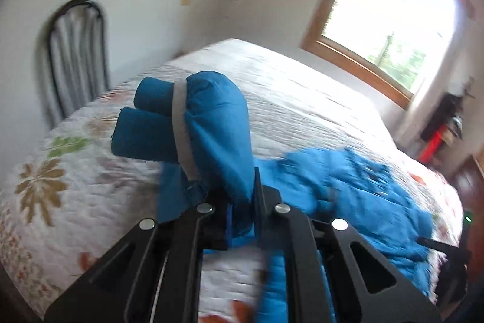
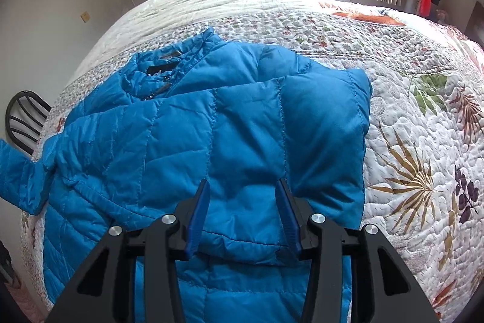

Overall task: Fold large clothes
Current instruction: 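Grasp the other sleeve cuff with the left gripper and fold it across the body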

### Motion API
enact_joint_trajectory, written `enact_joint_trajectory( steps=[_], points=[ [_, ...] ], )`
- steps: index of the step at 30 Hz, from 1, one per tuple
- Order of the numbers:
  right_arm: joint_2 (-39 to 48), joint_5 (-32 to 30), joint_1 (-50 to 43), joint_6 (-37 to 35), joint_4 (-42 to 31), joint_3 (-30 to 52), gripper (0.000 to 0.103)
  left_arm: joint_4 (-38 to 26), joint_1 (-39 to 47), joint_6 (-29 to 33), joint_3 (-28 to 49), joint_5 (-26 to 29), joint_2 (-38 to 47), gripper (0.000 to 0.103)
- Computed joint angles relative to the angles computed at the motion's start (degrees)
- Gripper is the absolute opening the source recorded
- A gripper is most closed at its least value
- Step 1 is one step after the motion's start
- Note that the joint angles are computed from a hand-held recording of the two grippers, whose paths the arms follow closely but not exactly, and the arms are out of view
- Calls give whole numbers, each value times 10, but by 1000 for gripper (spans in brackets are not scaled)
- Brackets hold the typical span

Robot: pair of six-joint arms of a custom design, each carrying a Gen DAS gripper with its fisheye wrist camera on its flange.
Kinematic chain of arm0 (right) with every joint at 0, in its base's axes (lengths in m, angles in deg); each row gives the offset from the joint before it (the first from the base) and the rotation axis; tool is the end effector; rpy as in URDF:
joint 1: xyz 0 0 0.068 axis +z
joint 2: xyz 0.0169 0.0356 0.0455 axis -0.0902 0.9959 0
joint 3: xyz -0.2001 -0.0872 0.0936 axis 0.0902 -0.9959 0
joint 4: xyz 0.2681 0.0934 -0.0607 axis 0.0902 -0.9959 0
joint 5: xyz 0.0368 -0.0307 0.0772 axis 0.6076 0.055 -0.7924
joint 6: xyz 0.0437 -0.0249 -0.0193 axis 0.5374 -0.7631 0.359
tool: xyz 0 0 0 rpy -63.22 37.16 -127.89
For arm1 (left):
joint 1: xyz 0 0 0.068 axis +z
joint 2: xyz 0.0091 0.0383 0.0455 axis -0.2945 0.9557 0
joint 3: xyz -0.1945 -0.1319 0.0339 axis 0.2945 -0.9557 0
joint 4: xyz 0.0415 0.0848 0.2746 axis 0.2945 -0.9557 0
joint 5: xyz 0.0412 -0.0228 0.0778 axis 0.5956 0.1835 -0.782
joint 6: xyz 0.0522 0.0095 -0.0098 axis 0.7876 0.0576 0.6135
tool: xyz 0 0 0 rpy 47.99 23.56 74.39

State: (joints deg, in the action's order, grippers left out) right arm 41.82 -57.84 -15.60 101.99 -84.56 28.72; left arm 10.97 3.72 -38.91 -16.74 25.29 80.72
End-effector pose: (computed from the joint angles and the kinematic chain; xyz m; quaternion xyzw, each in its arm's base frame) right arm 0.2337 -0.0405 0.1050 0.2483 0.9331 0.0551 0.2543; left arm 0.3345 0.1053 0.1645 0.0456 0.8945 -0.1738 0.4093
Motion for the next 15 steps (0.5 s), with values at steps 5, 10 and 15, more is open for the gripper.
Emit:
enact_joint_trajectory(
  steps=[5, 10, 15],
  points=[
    [6, -6, -5, -3, 5, 0, 46, 12, -154, -26, -91, -19, -109, 8],
    [6, -16, -14, -6, 8, -3, 46, 42, -306, -60, -108, -86, -78, 9],
    [11, -24, -19, -9, 12, -5, 46, 78, -371, -67, -69, -136, 50, 9]
  ],
)
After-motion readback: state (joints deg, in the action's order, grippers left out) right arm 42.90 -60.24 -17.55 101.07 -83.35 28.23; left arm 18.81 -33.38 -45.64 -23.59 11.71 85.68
